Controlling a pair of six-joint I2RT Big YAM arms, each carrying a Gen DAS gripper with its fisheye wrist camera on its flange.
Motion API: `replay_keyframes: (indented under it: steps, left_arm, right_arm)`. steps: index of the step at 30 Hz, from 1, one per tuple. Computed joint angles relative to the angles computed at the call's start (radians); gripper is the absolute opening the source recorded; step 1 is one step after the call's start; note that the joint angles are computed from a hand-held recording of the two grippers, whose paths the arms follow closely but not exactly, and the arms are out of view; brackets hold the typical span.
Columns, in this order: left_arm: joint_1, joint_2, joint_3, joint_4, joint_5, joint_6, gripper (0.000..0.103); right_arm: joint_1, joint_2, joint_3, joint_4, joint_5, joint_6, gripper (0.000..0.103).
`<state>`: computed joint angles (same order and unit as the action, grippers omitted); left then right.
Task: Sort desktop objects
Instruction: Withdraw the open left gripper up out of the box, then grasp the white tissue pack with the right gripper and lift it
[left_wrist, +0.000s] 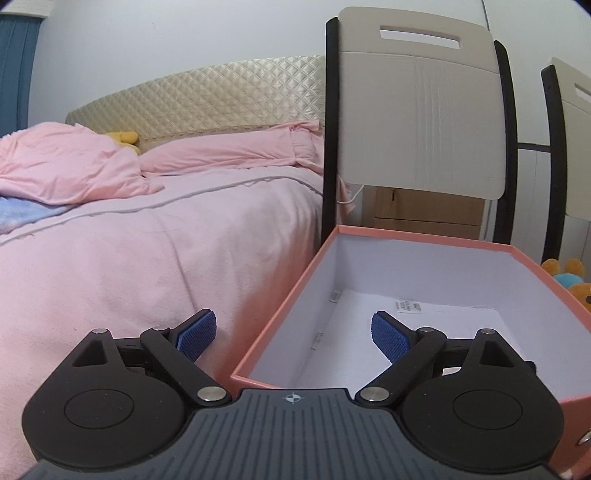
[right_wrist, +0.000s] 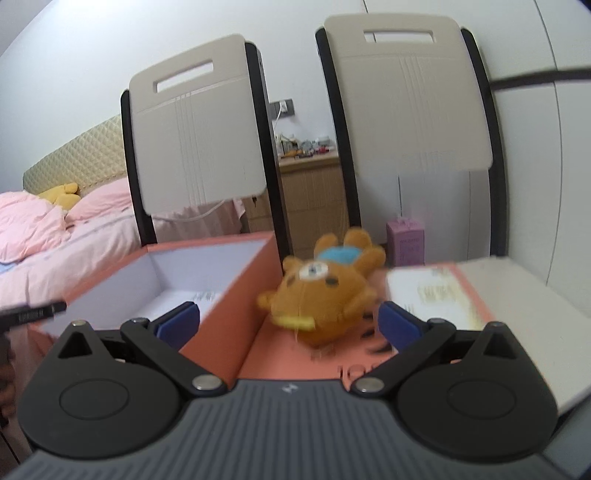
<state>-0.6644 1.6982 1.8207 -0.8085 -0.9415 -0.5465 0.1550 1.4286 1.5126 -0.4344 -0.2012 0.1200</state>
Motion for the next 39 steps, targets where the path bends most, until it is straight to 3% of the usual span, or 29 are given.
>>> replay_keyframes:
  steps: [2,4,10,14,20,26,29,32,36,39]
  left_arm:
    - [0.007,-0.005,-0.017,0.013,0.007,0.008,0.093]
    - [0.005,0.0,-0.006,-0.005,0.011,0.002,0.093]
    - [0.008,0.002,0.012,-0.041,0.07,-0.038,0.093]
    - [0.001,0.009,0.029,-0.084,0.079,-0.041,0.093]
    - [0.012,-0.014,0.003,-0.09,0.133,-0.058,0.093]
    - [0.009,-0.004,0.008,-0.087,0.128,-0.046,0.094]
    - [0.007,-0.017,0.003,-0.084,0.168,-0.039,0.094]
    - [-0.002,-0.014,0.023,-0.126,0.178,-0.074,0.094]
    - [-0.027,-0.025,0.036,-0.177,0.146,-0.105,0.096]
    - [-0.056,-0.037,0.059,-0.217,0.064,-0.123,0.096]
  right_arm:
    - [0.008,0.017,0.053,-0.01,0.035,0.035,0.103]
    - [0.006,0.012,0.059,0.029,0.025,0.085,0.103]
    - [-0.005,0.024,0.096,-0.01,-0.014,0.105,0.103]
    - [-0.003,0.018,0.078,0.03,-0.069,0.129,0.103]
    - [-0.007,-0.001,-0.003,0.067,-0.121,0.168,0.103]
    - [-0.039,-0.046,-0.088,0.072,-0.065,0.087,0.103]
    - [-0.069,-0.076,-0.147,0.131,-0.047,0.075,0.103]
    - [-0.101,-0.088,-0.189,0.171,-0.029,0.103,0.103]
    - [-0.126,-0.073,-0.207,0.204,0.011,0.068,0.103]
    - [-0.131,-0.031,-0.182,0.226,0.036,0.005,0.103]
